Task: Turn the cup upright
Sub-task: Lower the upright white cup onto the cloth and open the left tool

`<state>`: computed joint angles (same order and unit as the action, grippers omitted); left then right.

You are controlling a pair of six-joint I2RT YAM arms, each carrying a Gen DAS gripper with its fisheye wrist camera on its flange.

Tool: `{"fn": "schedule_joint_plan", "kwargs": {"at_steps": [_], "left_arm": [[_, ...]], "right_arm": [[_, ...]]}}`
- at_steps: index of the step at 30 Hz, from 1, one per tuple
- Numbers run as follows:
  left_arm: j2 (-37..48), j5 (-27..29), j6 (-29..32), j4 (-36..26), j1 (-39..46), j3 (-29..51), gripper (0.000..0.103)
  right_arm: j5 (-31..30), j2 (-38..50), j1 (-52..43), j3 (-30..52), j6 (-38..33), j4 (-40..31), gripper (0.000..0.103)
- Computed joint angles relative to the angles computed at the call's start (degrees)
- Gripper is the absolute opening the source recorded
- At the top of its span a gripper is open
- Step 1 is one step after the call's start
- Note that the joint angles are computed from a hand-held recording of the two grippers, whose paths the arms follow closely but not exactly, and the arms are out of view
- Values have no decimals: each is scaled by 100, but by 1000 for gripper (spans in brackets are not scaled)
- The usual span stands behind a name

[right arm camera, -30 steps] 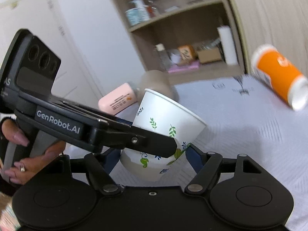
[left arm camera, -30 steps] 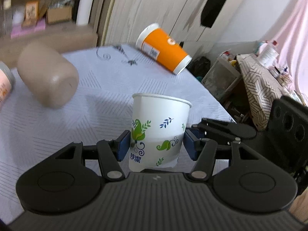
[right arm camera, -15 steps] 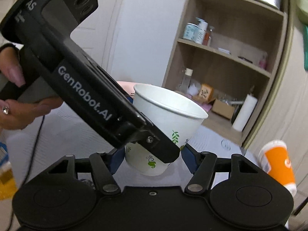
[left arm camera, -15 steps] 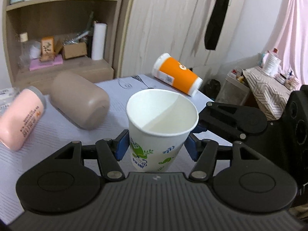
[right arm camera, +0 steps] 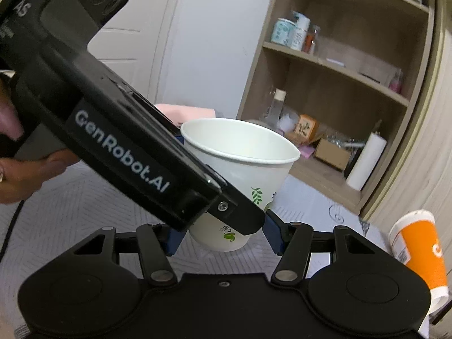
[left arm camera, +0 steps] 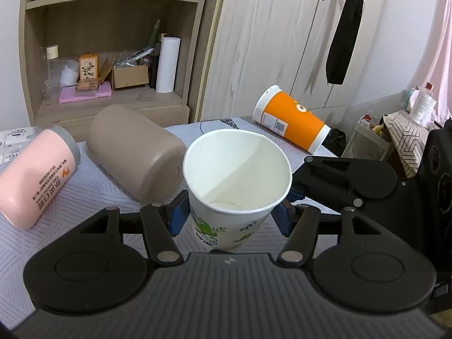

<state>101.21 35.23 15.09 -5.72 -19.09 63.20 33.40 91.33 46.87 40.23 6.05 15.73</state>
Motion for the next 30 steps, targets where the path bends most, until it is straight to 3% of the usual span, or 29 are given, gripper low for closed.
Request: {"fn": "schedule_joint_plan", "kwargs": {"at_steps": [18, 23, 30], "left_arm": [[266, -504, -10, 417, -399, -116, 61], [214, -399, -64, 388, -349, -168, 74], [-59, -569, -78, 497, -323, -451, 82]], "right_arm": [[-708, 152, -499, -113, 659, -61, 61], [-821, 138, -629, -195, 859, 55, 61], [-555, 31, -466, -284, 805, 50, 66]]}}
